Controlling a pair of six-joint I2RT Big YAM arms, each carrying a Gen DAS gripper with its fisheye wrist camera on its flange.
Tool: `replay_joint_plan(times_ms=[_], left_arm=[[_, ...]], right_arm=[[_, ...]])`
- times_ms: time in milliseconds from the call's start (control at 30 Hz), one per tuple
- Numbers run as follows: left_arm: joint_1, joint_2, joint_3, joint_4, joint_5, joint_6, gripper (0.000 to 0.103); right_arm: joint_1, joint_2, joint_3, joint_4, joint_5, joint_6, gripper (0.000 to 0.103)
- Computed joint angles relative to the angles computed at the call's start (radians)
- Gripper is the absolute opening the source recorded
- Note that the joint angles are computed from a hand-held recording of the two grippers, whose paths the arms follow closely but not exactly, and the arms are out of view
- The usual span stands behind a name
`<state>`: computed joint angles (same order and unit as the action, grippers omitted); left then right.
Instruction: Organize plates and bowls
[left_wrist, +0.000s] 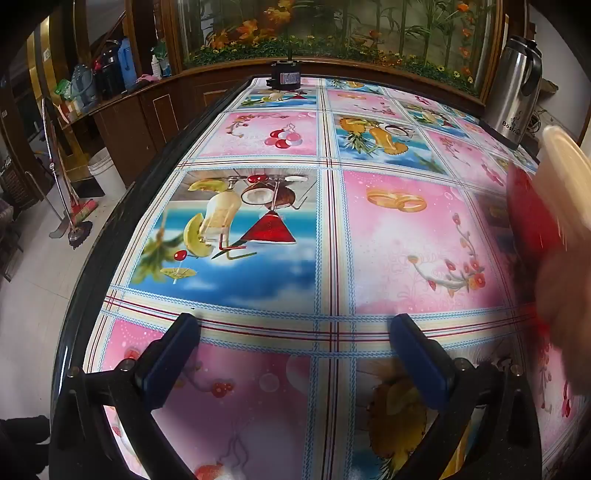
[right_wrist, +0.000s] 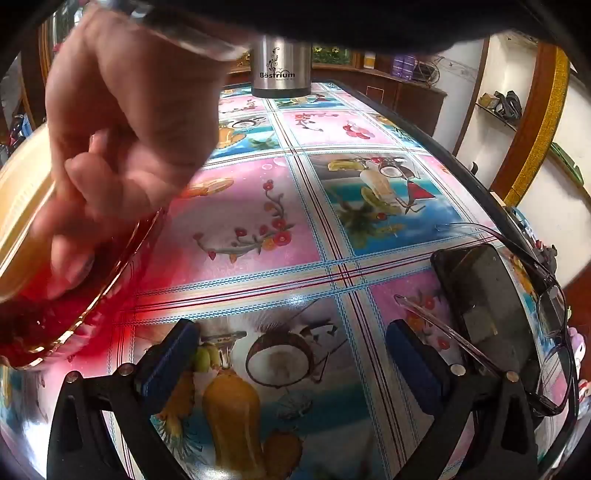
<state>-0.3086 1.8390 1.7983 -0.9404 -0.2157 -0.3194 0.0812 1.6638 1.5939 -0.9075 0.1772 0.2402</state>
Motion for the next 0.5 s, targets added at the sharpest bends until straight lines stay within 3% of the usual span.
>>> replay_joint_plan(times_ms=[500], left_arm=[[0.000, 0.000, 0.000, 0.000, 0.000, 0.000, 0.103]], right_arm=[[0.000, -0.006, -0.004, -0.001, 0.002, -0.002, 0.102]])
